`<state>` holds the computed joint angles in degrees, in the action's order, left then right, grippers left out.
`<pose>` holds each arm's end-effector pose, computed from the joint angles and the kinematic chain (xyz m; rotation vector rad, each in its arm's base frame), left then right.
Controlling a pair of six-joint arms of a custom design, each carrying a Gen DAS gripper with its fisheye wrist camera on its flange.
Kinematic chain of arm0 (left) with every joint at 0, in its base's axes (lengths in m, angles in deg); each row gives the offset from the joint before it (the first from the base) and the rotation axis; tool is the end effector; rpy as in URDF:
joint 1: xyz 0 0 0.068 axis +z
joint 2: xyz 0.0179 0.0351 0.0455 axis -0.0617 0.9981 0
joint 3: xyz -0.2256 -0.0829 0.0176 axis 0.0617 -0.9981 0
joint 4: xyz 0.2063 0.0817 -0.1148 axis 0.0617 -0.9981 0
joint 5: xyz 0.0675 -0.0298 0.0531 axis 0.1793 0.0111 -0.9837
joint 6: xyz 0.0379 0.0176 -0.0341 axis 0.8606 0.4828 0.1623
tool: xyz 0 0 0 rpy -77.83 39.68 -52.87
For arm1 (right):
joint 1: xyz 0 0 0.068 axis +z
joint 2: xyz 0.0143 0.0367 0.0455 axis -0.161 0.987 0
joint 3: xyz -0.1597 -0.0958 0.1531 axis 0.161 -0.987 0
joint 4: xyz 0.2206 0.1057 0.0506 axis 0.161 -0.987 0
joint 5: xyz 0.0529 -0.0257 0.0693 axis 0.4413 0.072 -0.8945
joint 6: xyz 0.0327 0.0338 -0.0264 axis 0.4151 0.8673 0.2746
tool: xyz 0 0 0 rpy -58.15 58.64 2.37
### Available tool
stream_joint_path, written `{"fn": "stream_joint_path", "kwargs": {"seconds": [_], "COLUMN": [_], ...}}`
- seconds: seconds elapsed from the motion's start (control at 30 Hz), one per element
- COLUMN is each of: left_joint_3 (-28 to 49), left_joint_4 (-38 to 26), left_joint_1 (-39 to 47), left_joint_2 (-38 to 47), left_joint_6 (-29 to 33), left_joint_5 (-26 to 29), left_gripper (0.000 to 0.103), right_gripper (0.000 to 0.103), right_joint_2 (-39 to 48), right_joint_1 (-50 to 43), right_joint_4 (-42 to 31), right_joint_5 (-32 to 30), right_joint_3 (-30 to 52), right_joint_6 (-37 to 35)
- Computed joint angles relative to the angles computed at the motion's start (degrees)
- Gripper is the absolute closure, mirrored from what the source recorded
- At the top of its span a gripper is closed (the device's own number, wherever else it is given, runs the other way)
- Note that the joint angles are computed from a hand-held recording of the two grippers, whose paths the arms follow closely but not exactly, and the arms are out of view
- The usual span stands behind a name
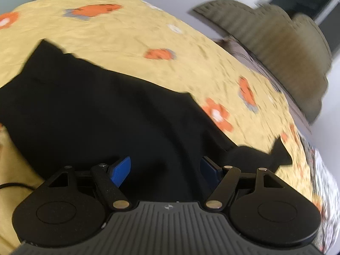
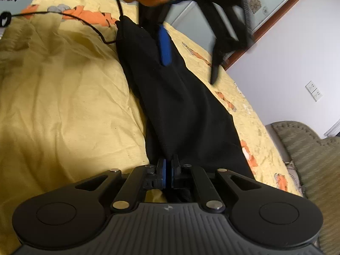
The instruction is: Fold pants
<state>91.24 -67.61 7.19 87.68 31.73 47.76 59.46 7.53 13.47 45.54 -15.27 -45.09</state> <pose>0.3063 0.0442 0.1566 -0.3616 2.4519 -0.5083 0.2521 0.0803 0.0649 -1.2685 1.7728 -0.2155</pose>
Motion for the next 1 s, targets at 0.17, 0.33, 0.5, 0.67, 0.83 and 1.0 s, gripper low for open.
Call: {"fn": "stream_joint_path", "kwargs": {"seconds": [0.17,0.33,0.5,0.67,0.83,1.0], "left_joint_3": [0.69,2.9,3.27,1.87,3.14,4.47], "left_joint_4": [2.25,5.41,6.06,9.05,12.91,16.65], "left_joint_1": [-7.65,-15.69,-23.05,-29.41,-32.79,-33.74], "left_joint_2": [0.9,5.91,8.06,9.0,13.96,17.84], "left_joint_6": [1.21,2.33,8.32,16.58,20.16,20.47], "left_joint_5": [-1.92,-4.67,-3.89,-6.38,-8.32,-8.76], "left_gripper": [0.024,0.023,0.023,0.022,0.023,0.024], "right_gripper": [0.095,0.095,0.095,0.094,0.026,0.027], "right_joint_2": [-11.65,-15.75,-4.12,12.96,32.11,45.35], "right_joint_1": [-4.86,-19.22,-28.51,-36.17,-36.14,-34.84], "right_joint_4": [-5.16,-14.58,-16.11,-30.3,-43.83,-49.91], "right_joint_5": [-4.31,-8.17,-4.69,-10.11,-2.57,2.9], "right_joint_3": [-6.03,-0.86,12.51,40.65,71.77,91.06], "right_joint_6": [0.99,11.19,19.5,34.63,39.55,34.13]}}
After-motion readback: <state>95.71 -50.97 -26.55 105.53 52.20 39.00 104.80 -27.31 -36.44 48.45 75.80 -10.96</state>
